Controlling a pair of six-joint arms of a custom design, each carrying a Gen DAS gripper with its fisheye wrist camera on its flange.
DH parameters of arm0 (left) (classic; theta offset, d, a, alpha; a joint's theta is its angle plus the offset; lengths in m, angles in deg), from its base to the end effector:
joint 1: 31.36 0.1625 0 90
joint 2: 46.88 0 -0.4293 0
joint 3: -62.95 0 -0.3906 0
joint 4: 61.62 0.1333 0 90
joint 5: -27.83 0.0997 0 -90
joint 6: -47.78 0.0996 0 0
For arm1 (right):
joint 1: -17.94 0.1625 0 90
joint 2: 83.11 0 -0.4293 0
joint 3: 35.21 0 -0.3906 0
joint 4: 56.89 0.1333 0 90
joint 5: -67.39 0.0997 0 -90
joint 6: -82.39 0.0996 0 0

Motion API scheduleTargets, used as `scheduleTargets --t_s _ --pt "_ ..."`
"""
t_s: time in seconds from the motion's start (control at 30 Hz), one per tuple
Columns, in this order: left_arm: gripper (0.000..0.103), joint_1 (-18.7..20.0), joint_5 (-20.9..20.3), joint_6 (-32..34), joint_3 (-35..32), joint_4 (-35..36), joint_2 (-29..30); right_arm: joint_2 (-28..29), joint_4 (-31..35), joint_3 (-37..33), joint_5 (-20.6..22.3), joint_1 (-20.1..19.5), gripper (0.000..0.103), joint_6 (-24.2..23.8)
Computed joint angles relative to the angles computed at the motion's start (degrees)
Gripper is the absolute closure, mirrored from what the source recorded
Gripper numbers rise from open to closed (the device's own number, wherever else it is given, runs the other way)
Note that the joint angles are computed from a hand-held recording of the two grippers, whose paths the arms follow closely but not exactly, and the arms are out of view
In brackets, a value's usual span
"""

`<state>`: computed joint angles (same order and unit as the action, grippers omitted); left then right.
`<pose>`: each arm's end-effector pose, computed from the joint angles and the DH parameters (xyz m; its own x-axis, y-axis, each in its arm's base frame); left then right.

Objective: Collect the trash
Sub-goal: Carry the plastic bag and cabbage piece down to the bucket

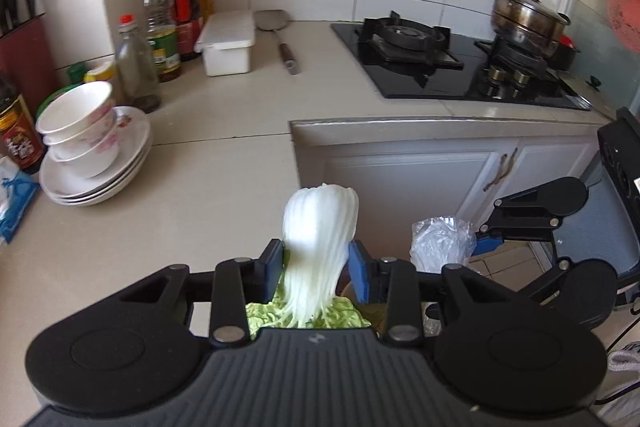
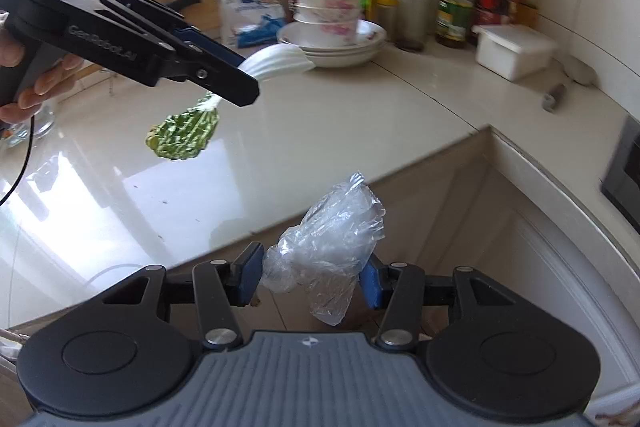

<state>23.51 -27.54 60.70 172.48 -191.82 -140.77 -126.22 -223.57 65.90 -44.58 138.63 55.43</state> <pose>-0.1162 -0.4951 0.4524 -0.6714 0.4395 -0.5967 0.6910 0.6623 -0.2896 0.4115 -0.5052 0.0691 -0.5461 -0.6994 0.4611 -0.8202 0.5582 -0.1248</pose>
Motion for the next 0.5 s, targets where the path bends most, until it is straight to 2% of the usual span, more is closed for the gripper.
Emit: scheduleTargets --t_s 0.17,0.3,0.5 --pt "0.069 -0.2 -4.6 1.7 0.5 -3.5 5.3 -3.1 -3.8 5.1 -5.0 -2.1 0.048 2.8" --pt "0.069 1.1 -7.4 0.9 0.8 -7.0 11.1 -5.2 -6.5 8.9 -8.1 -3.8 0.048 4.6" --pt "0.069 3.0 -7.5 -1.9 0.6 -9.1 19.7 -7.8 -9.2 12.8 -10.1 -5.8 0.048 6.8"
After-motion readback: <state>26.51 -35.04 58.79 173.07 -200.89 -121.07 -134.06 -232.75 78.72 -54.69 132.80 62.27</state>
